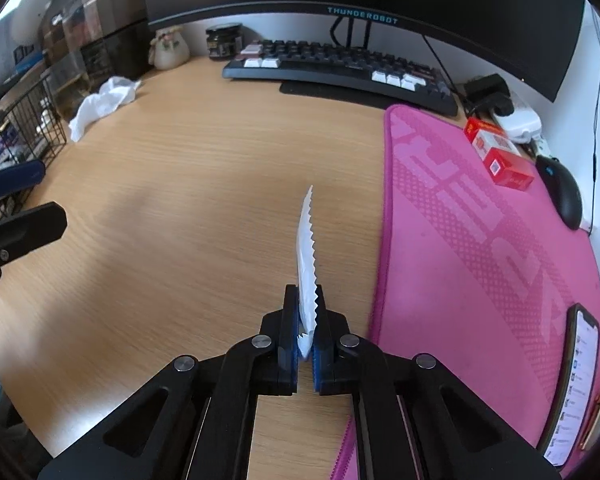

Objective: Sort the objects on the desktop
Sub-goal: 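Grasp the white pizza-print packet with the right tool, then carry the pizza-print packet over the basket and open the right tool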

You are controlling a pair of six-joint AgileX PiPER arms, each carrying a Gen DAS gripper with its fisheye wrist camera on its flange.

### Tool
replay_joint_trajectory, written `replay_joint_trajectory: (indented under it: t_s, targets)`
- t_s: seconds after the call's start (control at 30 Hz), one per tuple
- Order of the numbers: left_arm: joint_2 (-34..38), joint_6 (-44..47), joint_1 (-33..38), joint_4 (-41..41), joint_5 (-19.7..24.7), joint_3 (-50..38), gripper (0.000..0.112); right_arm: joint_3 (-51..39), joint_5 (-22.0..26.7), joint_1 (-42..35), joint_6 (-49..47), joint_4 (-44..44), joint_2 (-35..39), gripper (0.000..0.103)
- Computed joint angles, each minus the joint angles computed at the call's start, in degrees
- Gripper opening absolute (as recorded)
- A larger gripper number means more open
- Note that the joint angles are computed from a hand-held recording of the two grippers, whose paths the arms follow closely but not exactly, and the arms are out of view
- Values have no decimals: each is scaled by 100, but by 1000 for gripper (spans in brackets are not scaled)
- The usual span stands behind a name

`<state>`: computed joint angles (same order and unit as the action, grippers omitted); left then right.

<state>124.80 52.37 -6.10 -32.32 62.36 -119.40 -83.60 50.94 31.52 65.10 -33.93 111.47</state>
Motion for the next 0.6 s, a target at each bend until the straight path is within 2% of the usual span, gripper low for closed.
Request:
replay_joint_trajectory:
  t_s: [0.6]
  targets:
    - [16, 29, 33, -8, -21, -15, 79, 170, -235, -6, 188, -13, -139, 6]
